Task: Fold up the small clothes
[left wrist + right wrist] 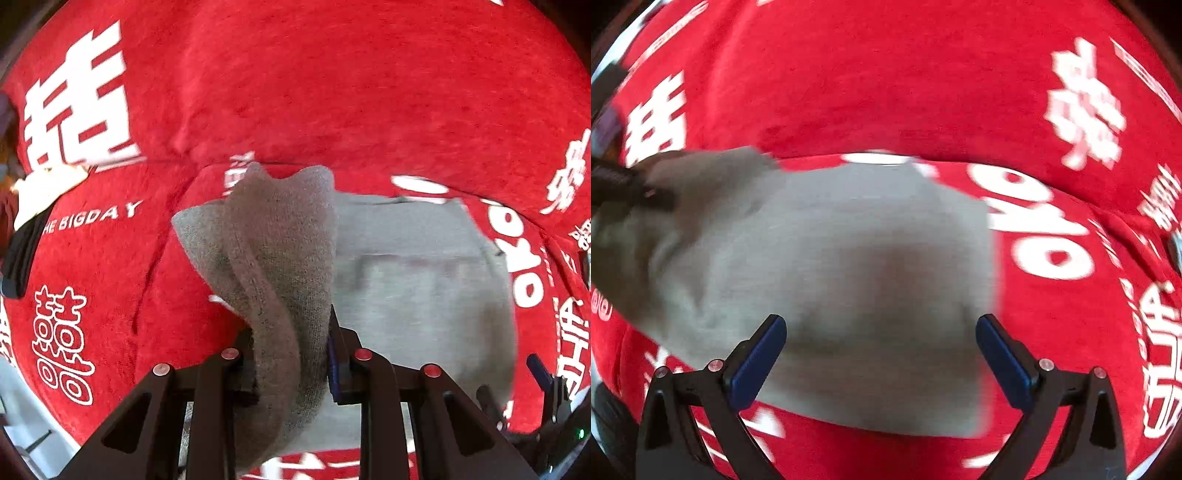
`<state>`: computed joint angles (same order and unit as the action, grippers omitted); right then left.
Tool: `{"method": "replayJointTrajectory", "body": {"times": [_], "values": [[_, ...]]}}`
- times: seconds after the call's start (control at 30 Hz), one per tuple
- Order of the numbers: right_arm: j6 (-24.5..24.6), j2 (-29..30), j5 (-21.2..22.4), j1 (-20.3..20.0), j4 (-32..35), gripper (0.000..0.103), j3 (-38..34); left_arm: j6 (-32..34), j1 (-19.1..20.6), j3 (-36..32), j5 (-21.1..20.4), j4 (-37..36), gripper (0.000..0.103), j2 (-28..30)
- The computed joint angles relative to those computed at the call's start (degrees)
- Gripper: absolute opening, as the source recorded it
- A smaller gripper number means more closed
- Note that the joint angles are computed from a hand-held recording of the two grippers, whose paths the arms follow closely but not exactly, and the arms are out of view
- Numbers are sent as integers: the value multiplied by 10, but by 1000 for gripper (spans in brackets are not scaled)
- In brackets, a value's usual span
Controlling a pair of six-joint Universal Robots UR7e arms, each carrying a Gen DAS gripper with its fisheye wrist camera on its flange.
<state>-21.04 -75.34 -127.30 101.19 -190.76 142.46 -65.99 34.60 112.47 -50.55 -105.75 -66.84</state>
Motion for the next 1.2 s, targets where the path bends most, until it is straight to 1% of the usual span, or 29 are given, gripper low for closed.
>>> {"method": "replayJointTrajectory", "body": {"times": [0.1,0.13,0.23,0.3,0.43,0.53,0.57,0.63,0.7,0.73,0.77,0.8,0.83,0.87,0.93,0.97,1.0,1.03,1.07,1.1,1.13,1.17,1.2], "values": [[-23,-48,14,-43,5,102,7,1,-14,-46,-15,6,26,46],[-29,-66,25,-59,8,102,10,1,-18,-64,-20,10,26,64],[-33,-100,50,-91,17,102,18,7,-30,-126,-30,29,25,125],[-43,-116,70,-114,20,102,24,16,-39,-166,-37,34,25,165],[-57,-120,108,-151,11,102,31,44,-49,-232,-53,25,25,241],[-61,-123,125,-173,9,102,39,47,-41,-265,-63,32,25,295],[-62,-126,132,-181,10,102,41,49,-37,-268,-70,24,25,309],[-62,-133,144,-196,14,102,45,49,-32,-274,-70,22,25,334],[-73,-141,157,-205,9,102,52,53,-27,-264,-70,1,28,350],[-77,-148,162,-207,11,102,54,56,-32,-254,-57,-11,32,349],[-79,-154,166,-210,17,102,56,64,-38,-248,-47,-18,44,348],[-81,-163,174,-214,23,102,58,83,-39,-245,-60,-32,53,345],[-83,-173,184,-219,30,102,60,101,-37,-238,-84,-52,65,335],[-84,-181,190,-224,39,102,60,116,-37,-226,-110,-78,66,317],[-80,-191,198,-230,50,102,59,130,-42,-203,-126,-111,66,283],[-76,-201,207,-234,61,102,58,142,-47,-180,-137,-139,66,254],[-72,-209,216,-237,70,102,58,151,-50,-162,-141,-162,66,232],[-67,-223,232,-242,86,102,57,157,-54,-141,-140,-183,68,209],[-63,-234,245,-246,98,102,56,156,-60,-119,-133,-196,86,186],[-58,-245,260,-248,114,102,54,146,-67,-93,-112,-204,94,161],[-53,-257,280,-251,134,102,50,133,-76,-67,-82,-211,99,140],[-48,-265,299,-254,154,102,46,117,-85,-41,-54,-210,99,121],[-42,-273,320,-256,174,102,40,116,-87,-24,-46,-201,99,107]]}}
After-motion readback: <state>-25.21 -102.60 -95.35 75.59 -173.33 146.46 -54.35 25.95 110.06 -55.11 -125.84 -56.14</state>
